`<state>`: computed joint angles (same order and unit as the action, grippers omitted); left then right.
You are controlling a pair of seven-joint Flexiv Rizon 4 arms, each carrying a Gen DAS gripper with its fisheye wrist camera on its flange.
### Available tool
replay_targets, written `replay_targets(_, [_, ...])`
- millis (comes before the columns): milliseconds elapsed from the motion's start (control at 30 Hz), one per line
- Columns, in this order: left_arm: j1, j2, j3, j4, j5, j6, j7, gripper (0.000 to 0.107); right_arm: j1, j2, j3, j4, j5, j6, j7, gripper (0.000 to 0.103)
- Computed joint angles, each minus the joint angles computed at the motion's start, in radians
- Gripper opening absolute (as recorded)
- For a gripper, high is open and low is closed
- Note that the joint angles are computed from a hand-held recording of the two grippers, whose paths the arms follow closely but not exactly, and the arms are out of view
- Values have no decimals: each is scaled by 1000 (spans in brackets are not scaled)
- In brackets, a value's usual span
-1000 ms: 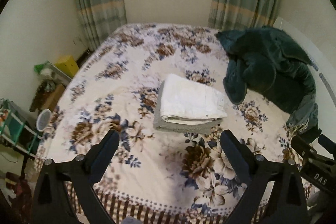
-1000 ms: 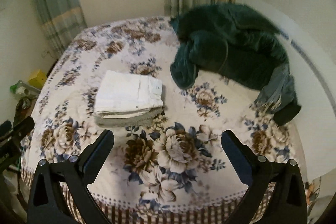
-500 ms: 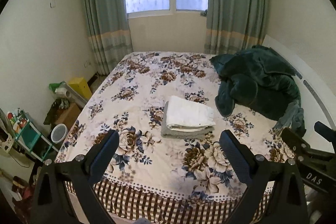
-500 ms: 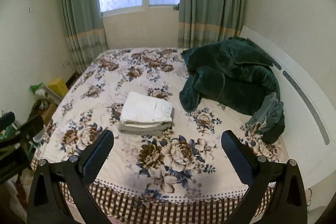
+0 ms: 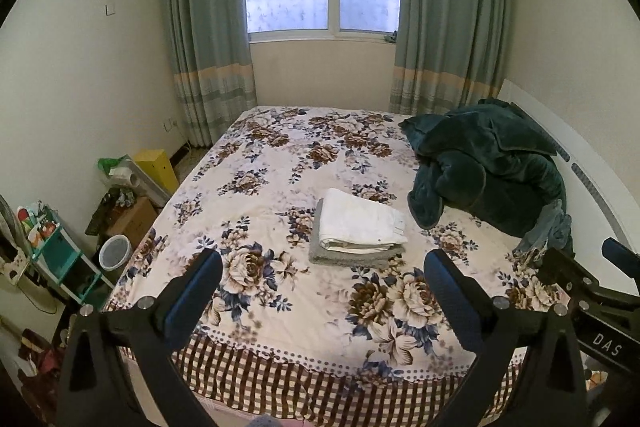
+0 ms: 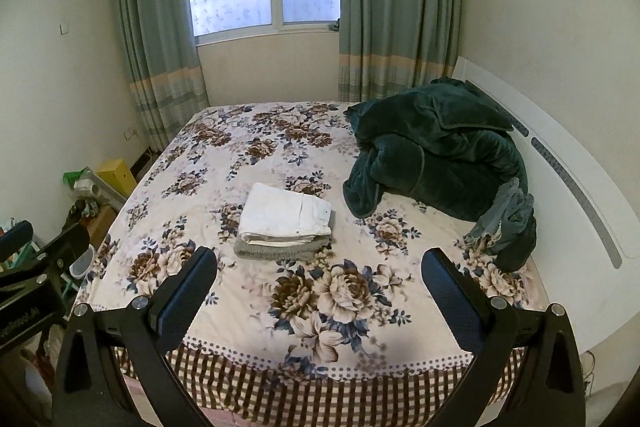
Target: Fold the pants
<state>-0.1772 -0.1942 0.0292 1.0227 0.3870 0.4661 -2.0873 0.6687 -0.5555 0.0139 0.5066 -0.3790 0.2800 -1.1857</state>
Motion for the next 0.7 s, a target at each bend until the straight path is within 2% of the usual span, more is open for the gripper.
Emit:
replay_targets(200, [3, 12, -2, 14, -3, 2, -4, 103, 10, 46, 5, 69, -19, 20, 19, 103])
replay_targets(367, [3, 20, -1, 16, 12, -5, -12, 103, 7, 53, 12, 77, -20, 22, 21, 103])
replay_targets(700, [5, 29, -8, 21, 20, -12, -19, 103, 1, 22, 16, 5, 6, -16, -21, 103])
